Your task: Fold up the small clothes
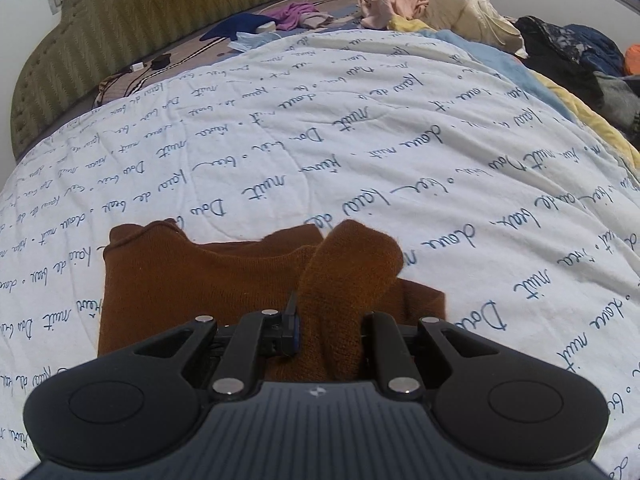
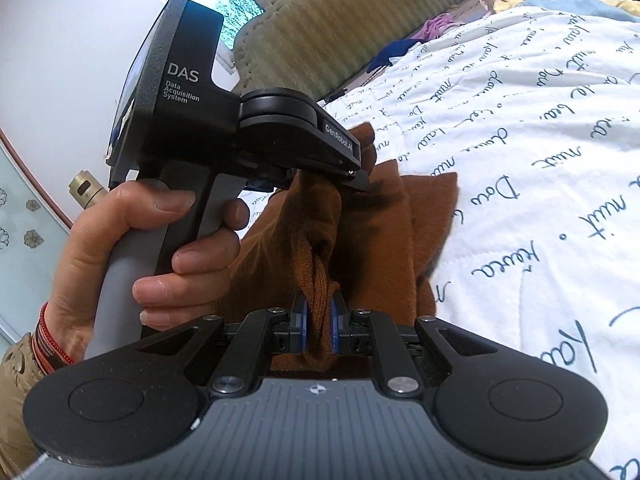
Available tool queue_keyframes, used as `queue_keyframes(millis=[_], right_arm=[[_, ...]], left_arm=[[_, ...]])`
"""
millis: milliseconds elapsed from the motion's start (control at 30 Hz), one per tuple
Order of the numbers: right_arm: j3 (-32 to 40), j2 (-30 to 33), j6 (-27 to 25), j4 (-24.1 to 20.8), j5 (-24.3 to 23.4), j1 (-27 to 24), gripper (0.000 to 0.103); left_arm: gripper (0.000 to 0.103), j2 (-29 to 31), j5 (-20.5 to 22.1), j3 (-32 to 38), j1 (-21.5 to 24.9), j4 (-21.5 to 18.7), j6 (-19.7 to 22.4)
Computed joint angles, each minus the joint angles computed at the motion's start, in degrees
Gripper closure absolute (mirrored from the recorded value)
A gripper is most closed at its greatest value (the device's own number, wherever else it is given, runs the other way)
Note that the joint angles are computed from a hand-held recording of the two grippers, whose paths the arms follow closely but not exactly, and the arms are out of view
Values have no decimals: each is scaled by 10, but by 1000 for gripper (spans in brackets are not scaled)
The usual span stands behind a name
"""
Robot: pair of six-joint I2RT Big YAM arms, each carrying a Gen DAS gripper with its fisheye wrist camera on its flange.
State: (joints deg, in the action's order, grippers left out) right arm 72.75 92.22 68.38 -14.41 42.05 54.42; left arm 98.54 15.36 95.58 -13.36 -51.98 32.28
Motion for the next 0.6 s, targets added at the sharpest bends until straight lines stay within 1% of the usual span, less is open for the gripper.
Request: queue_keyframes(millis=[233,367,600], right_arm=[[-10,-10,21,-7,12,7,88],[-8,-9,41,-23,19,11,88],[0,-4,60,-37,15,11,88]], left_arm=[[89,-9,4,-12,-11,-6,1],[88,-14,-1,-24,-17,0,3],[86,-17,-12,-39,-21,15,13]])
